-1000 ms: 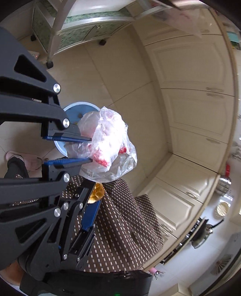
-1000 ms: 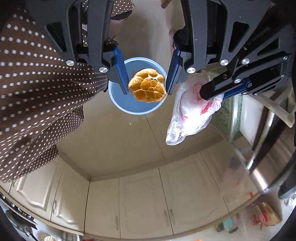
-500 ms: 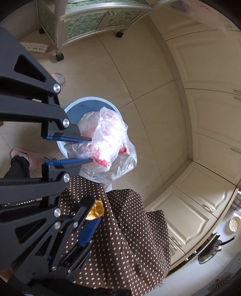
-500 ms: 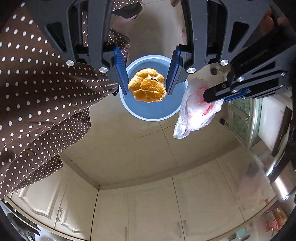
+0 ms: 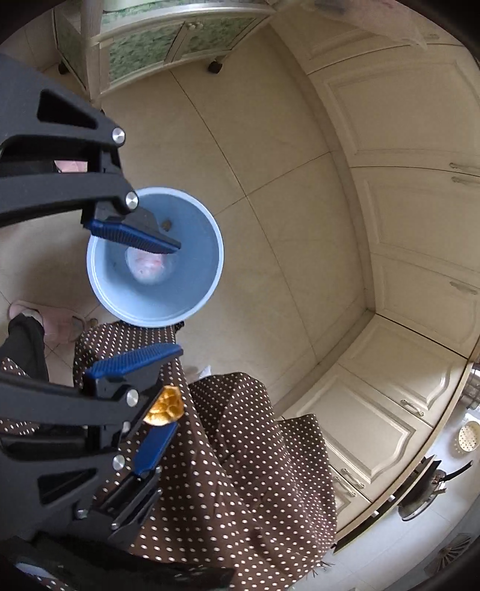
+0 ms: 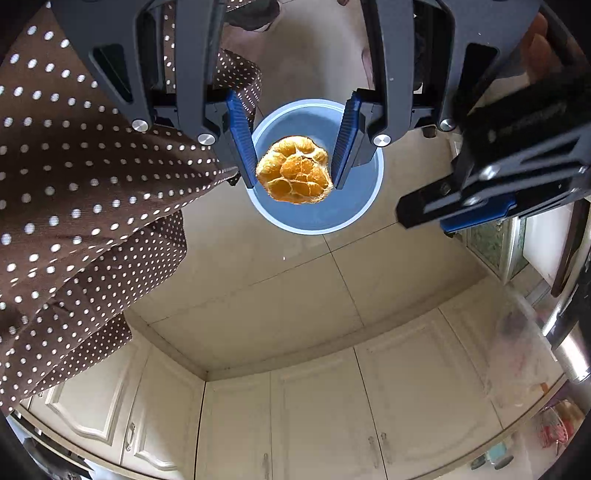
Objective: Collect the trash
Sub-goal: 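Carry bag and peel over the blue bucket and open both grippers, then move both tools back toward the table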
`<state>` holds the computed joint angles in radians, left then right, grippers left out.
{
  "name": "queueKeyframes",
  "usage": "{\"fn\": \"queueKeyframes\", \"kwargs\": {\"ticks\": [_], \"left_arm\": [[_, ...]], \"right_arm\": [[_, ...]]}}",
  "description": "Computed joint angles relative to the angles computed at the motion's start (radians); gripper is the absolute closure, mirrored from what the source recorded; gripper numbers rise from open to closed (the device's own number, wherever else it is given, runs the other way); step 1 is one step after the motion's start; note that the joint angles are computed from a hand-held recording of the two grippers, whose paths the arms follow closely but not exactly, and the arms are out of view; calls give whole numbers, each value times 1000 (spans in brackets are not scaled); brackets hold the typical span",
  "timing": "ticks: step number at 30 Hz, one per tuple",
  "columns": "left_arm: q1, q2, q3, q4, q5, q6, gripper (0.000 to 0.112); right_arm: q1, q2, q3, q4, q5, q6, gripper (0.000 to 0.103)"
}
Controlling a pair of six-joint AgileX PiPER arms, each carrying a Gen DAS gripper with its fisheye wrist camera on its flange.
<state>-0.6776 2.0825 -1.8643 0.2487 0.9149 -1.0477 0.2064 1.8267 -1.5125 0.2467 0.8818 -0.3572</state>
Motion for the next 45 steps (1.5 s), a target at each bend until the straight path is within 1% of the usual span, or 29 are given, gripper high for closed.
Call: {"fn": "queueKeyframes", "kwargs": {"ticks": [1, 6, 7, 16, 24, 26, 27, 28, 31, 37, 42, 45], "left_arm": [[-7, -10, 14, 15, 7, -15, 62], [-12, -89, 144, 40, -41, -79, 62], [-14, -102, 160, 51, -40, -93, 62], [-11, -195, 256, 142, -47, -211, 62], [-17, -214, 246, 176, -18, -236, 62], [-18, -219, 244, 180, -13, -238, 62], [-20, -221, 240, 181, -9, -238, 62], [-21, -222, 237, 181, -6, -237, 62], [-27, -231, 227, 187, 4, -237, 62], [-53, -249, 200, 206, 29, -235, 62], [-106, -248, 114, 247, 104, -227, 60], [-143, -245, 47, 273, 154, -218, 60]], "right_arm": [[5, 2, -1, -3, 0, 3, 64], [31, 18, -13, -8, 1, 17, 64], [36, 22, -15, -7, -1, 20, 64], [65, 63, -68, -25, -1, 50, 64], [75, 81, -130, -3, -16, 58, 62], [79, 79, -141, -10, -21, 65, 54], [79, 73, -140, -13, -30, 66, 48], [78, 65, -137, -15, -38, 66, 46], [72, 43, -129, -14, -44, 59, 46], [49, -32, -104, -24, -48, 56, 44], [32, -133, -80, -49, -45, 69, 43], [-2, -210, -63, -42, -33, 57, 43]]}}
